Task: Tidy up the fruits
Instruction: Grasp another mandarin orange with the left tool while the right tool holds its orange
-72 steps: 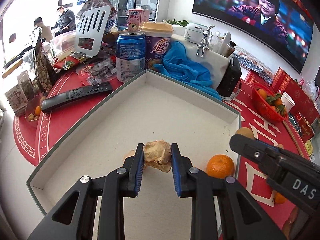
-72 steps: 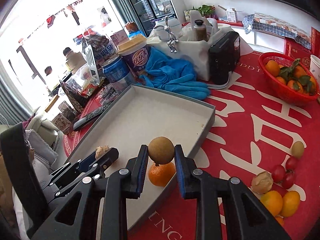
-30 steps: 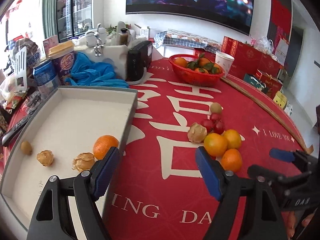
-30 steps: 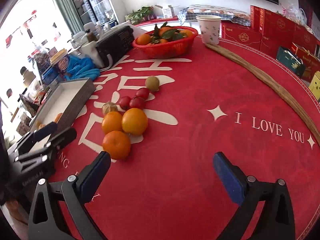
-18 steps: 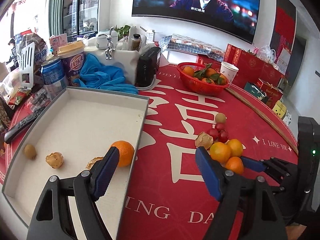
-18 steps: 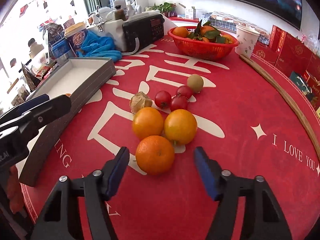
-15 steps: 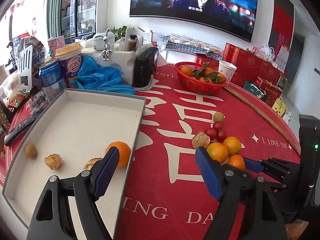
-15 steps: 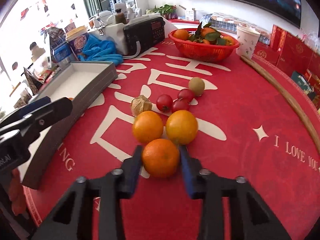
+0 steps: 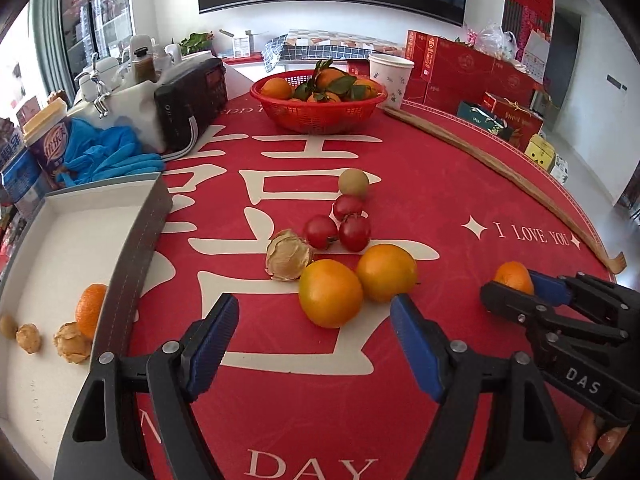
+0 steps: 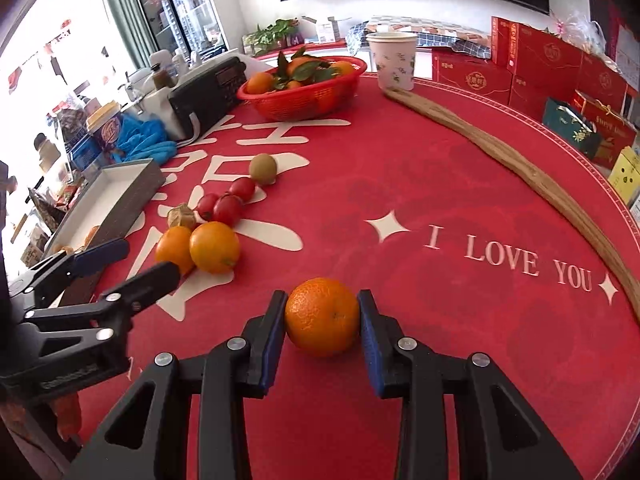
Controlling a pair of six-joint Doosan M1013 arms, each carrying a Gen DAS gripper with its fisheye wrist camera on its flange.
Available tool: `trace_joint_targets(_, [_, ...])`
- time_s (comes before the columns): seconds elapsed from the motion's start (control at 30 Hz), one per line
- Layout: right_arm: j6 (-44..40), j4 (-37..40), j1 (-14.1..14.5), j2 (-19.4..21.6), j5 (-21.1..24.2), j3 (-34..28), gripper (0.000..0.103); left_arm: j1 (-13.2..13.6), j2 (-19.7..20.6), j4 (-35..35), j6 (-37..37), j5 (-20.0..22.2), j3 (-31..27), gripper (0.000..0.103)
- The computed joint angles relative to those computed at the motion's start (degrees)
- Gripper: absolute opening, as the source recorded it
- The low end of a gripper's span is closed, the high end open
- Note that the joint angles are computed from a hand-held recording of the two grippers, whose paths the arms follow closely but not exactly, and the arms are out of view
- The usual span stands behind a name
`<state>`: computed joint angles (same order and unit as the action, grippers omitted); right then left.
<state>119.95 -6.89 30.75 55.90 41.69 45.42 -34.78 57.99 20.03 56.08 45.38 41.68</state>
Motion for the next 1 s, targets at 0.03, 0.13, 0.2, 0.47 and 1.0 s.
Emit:
trace_joint_targets(0.03, [0.84,-1.03,-0.02,-0.34,-0.34,0.62,0.036,-0.01,0.61,0.06,-0.2,0.74,-0.99,0.075])
trace_joint_targets(0.13, [1.28,-0.28,-0.48,-1.39,-2.03,2.56,0.036,0.35,2.21,-2.39,0.97,3.5,-3.67,0.056])
trace_joint_targets(0.2, [1.56,-0.18,-0.67,-1.78,-2.53,3.29,0.036,0.22,2.23,-0.66,-0.17,2.87,-3.5,0.046])
trace_joint_targets(0.47, [0.6,0.97,-0.79,-1.73,-2.25,3.34,0.036,0.19,-0.03,0.53,-1.75,0.73,0.78,0.036])
trace_joint_targets(1.0, [4.22,-7.57,0.99,1.09,3.02,-1.87,0.036,0.36,-3.08,2.63,-4.15,-2.22,6.88,0.036])
